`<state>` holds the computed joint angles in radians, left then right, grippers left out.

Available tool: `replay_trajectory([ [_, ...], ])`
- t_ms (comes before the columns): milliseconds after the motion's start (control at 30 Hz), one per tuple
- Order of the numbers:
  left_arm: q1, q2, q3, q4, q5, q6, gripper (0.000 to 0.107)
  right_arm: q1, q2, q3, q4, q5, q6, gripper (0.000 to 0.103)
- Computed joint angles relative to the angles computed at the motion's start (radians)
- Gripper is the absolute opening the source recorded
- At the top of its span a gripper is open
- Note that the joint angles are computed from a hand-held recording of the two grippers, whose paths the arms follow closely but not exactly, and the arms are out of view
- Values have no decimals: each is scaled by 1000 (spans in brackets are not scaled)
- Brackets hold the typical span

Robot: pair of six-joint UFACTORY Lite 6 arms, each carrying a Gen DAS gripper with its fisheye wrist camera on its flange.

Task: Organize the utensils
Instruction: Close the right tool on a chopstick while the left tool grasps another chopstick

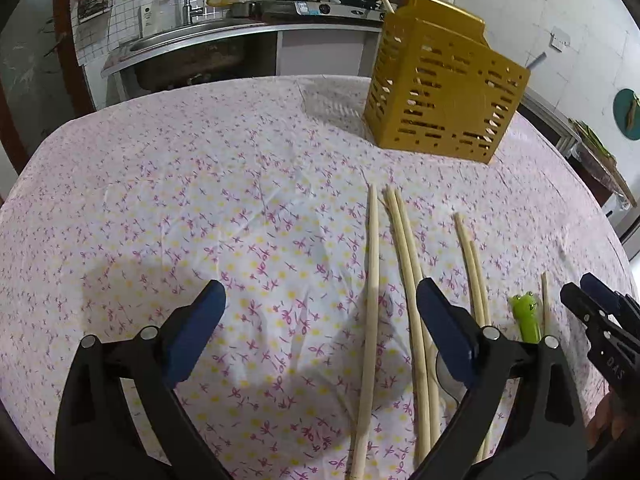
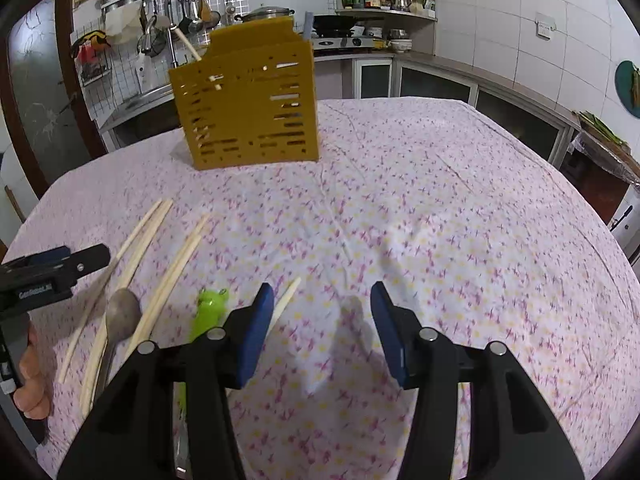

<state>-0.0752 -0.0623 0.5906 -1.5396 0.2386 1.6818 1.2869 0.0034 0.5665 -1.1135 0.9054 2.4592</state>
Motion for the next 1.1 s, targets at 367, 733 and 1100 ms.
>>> replay_trajectory([
  [367, -78, 115, 80, -119, -69, 115, 67, 41, 51, 50, 37, -9, 0, 47],
  [733, -107, 107, 65, -259, -104, 267, 49, -65, 124, 92, -44, -168, -14, 21],
  [1100, -97, 103, 67, -175, -105, 186, 41, -216, 70, 55, -124, -276, -117, 11],
])
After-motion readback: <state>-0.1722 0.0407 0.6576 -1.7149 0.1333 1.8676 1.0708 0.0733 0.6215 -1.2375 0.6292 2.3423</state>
